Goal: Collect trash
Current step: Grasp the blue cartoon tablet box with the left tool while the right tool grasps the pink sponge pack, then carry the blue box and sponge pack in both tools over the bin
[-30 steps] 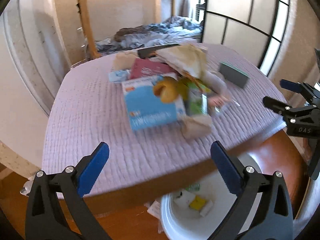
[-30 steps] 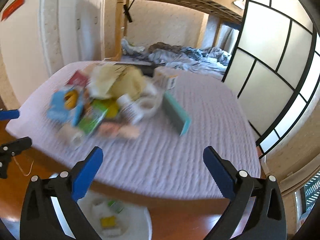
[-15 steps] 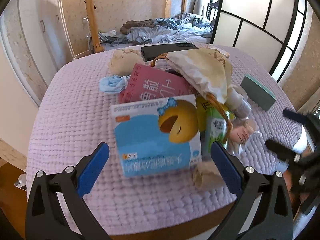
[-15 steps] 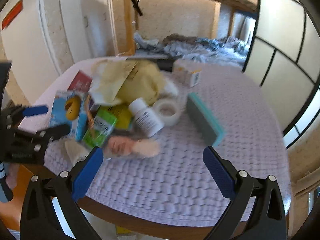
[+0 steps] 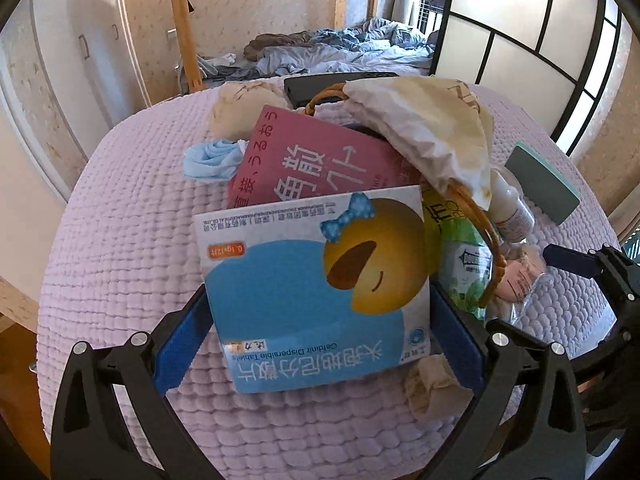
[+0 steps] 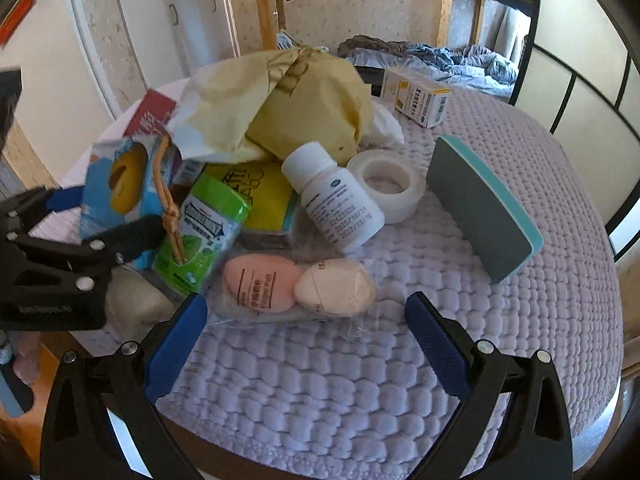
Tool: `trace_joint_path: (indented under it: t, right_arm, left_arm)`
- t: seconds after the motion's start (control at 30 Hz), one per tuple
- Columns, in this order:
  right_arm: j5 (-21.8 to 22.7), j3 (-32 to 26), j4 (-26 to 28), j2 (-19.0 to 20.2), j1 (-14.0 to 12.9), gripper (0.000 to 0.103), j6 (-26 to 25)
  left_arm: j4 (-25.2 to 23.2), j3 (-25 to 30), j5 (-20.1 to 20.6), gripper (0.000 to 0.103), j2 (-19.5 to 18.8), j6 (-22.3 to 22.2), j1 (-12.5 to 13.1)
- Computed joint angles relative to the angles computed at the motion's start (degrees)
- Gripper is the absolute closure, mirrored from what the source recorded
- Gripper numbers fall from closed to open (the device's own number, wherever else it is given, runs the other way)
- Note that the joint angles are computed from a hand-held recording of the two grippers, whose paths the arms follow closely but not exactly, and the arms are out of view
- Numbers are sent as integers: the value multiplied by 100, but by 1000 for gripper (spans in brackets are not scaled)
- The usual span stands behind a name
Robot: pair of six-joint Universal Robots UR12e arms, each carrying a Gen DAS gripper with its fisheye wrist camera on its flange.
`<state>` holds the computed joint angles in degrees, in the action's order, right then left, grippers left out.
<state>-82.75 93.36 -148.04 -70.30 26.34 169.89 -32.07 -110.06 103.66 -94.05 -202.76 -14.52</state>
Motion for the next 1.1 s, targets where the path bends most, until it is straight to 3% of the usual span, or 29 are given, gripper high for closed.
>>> trace_joint_path:
  t: [0.2, 0.53, 1.1]
  right_arm:
    - [144, 63, -95, -46, -49, 25, 15]
    - [714, 182, -92, -224, -372, 26, 419]
    - [968, 461, -98, -643, -420, 26, 430]
  left_arm:
    - [71, -27, -128, 8, 16, 81, 56]
    - [185, -81, -137, 8, 154, 75, 102]
    - [46, -334, -189, 8, 570, -112, 139]
